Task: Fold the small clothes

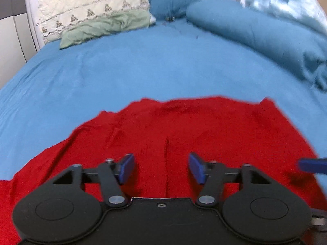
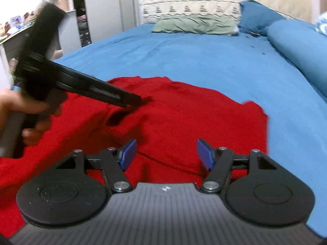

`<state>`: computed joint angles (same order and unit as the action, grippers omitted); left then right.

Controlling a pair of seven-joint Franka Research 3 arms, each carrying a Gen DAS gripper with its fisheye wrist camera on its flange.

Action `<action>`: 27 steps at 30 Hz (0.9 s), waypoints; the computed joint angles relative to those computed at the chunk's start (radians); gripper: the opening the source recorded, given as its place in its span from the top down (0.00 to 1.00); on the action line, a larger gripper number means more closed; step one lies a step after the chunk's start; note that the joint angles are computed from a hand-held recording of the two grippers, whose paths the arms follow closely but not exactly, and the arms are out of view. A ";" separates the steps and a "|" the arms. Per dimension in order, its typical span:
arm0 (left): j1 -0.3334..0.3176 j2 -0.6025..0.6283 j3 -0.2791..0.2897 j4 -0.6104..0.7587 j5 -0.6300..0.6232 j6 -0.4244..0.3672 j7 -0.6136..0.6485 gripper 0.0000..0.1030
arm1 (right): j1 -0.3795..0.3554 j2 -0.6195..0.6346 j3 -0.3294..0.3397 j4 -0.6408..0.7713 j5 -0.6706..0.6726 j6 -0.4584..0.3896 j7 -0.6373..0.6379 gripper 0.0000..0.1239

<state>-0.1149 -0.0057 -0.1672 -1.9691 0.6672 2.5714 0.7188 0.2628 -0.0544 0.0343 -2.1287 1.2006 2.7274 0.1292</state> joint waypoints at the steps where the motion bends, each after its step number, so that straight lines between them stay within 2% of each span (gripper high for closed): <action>1: 0.000 0.020 0.000 0.016 0.000 -0.020 0.005 0.49 | -0.006 -0.003 -0.006 -0.001 -0.006 -0.009 0.005 0.35; 3: 0.001 0.038 0.007 0.024 -0.005 -0.029 -0.004 0.58 | -0.017 -0.011 -0.017 -0.002 -0.003 -0.024 0.003 0.35; 5: 0.002 0.039 0.013 0.019 0.009 -0.024 -0.033 0.78 | -0.025 -0.012 -0.024 -0.001 0.011 -0.040 -0.003 0.35; 6: 0.005 0.035 0.016 0.014 0.008 -0.021 -0.031 0.92 | -0.028 -0.014 -0.026 -0.001 0.014 -0.044 0.001 0.35; 8: 0.012 0.008 0.020 -0.014 -0.005 0.011 -0.051 0.95 | -0.030 -0.011 -0.026 0.004 0.034 -0.043 0.005 0.35; 9: 0.015 -0.017 0.021 -0.034 0.039 0.011 -0.110 0.96 | -0.032 -0.011 -0.027 0.004 0.050 -0.043 0.002 0.35; 11: 0.030 -0.071 0.016 -0.077 0.129 0.023 -0.240 0.96 | -0.035 -0.021 -0.029 -0.006 0.081 -0.039 -0.003 0.35; 15: 0.105 -0.255 -0.001 -0.286 0.244 0.130 -0.524 0.95 | -0.043 -0.038 -0.039 -0.016 0.130 -0.046 -0.010 0.35; 18: 0.155 -0.328 -0.010 -0.416 0.249 0.226 -0.597 0.93 | -0.049 -0.046 -0.043 -0.031 0.127 -0.039 -0.003 0.35; 20: 0.180 -0.349 -0.008 -0.481 0.219 0.303 -0.626 0.75 | -0.052 -0.044 -0.042 -0.038 0.108 -0.027 0.022 0.35; 21: 0.195 -0.353 -0.007 -0.507 0.203 0.345 -0.644 0.63 | -0.053 -0.042 -0.041 -0.041 0.092 -0.021 0.039 0.35; 23: 0.285 -0.360 -0.057 -0.532 0.249 0.440 -0.740 0.58 | -0.052 -0.041 -0.039 -0.050 0.077 -0.001 0.045 0.34; 27: 0.348 -0.364 -0.117 -0.521 0.247 0.461 -0.773 0.56 | -0.041 -0.039 -0.031 -0.071 0.074 0.086 0.001 0.31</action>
<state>0.2333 -0.3697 -0.2847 -2.4898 0.9139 3.0328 -0.0538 0.2223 -0.0935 0.0037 -2.1996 1.2749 2.8132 0.1304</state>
